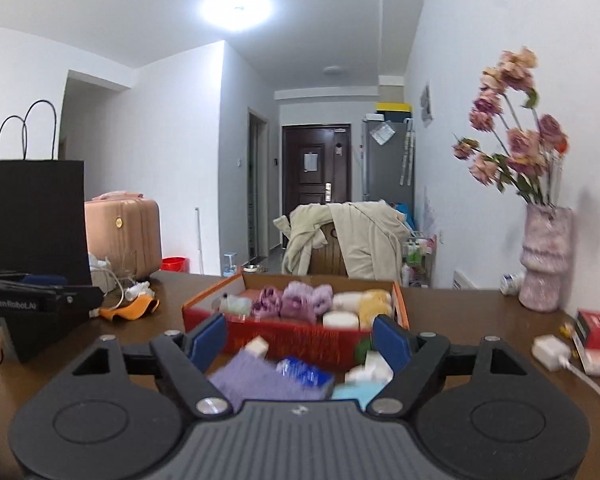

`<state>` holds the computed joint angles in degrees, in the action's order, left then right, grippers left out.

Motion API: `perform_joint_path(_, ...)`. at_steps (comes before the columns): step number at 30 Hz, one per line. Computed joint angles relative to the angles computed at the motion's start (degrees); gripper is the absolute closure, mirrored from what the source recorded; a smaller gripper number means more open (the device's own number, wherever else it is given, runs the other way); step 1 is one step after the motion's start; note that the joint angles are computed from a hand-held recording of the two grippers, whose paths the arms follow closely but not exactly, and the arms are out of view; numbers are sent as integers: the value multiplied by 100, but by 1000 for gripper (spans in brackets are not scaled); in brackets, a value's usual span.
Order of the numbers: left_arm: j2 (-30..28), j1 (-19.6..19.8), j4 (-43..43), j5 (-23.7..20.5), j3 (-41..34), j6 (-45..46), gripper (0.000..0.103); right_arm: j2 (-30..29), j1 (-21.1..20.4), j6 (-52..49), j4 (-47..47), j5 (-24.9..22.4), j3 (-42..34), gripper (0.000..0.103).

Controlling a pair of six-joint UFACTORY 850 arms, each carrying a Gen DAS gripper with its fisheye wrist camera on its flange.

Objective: Organize soft objects
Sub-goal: 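Withdraw both grippers from the box toward the lavender knit pouch, then close both grippers on the lavender knit pouch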

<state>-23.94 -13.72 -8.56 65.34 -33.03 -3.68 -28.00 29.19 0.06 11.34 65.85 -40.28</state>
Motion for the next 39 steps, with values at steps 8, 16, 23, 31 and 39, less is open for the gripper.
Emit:
perform_joint_path(8,22,-117,-100,236,291,201,13,-126,258,251,239,200,401,22)
perform_joint_path(16,-183,-55,-68,-238,-4,161,11,-210,243,256,218,-213,162,20)
perform_joint_path(23,-825,-22,9,-1499,-1014,430,11,-559,-92,909,-359,-1055,-450,21)
perform_joint_path(31,-1584,321,1795,-2481,-2413,-1042,21,-1166,-500,2066,-1114,-2066,-1595,30)
perform_joint_path(39,-2228,701,4263,-2568,-3330,-3822,59,-1770,-670,3016,-1743,-2568,-2479,40)
